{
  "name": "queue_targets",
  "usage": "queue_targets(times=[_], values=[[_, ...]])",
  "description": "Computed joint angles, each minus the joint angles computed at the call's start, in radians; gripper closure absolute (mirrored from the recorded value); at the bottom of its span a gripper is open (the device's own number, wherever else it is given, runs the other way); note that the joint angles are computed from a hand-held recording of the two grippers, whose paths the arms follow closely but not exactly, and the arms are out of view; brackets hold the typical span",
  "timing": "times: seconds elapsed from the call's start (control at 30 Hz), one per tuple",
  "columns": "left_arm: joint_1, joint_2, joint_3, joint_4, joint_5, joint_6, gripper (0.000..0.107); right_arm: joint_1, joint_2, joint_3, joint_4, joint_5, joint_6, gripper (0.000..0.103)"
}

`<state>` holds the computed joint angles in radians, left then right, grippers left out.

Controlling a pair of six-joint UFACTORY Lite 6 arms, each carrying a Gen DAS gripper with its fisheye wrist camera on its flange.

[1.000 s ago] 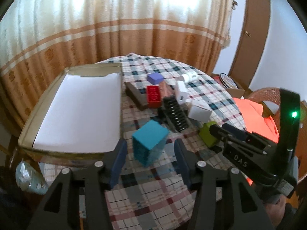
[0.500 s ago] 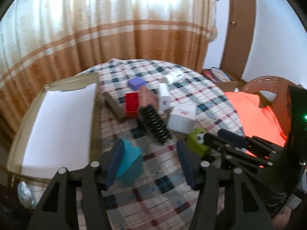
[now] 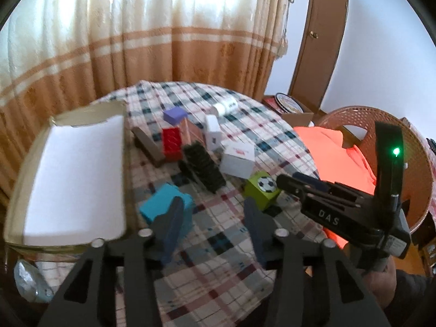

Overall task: Organize rigid objects
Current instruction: 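Lift and carry the teal brick and green block toward the tin tray with both grippers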

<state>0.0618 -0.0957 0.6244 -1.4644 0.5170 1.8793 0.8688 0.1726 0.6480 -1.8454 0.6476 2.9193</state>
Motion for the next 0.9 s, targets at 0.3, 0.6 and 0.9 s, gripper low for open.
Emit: queue_targets(times=[0.3, 0.6, 0.9], values=[[-0.048, 0.080, 0.052, -0.067, -0.091, 0.041, 0.057, 0.005, -0.002, -0.006, -0.005, 0.002, 0.010, 0.068], [-0.126, 0.214, 0.159, -0.083, -0.215, 0.070, 0.038, 0.010, -0.009, -0.014, -0.001, 0.005, 0.017, 0.068], [-0.096, 0.151, 0.117, 0.179, -0.060, -0.194, 0.039, -0.007, -0.035, -0.037, 0.012, -0.004, 0.017, 0.068]])
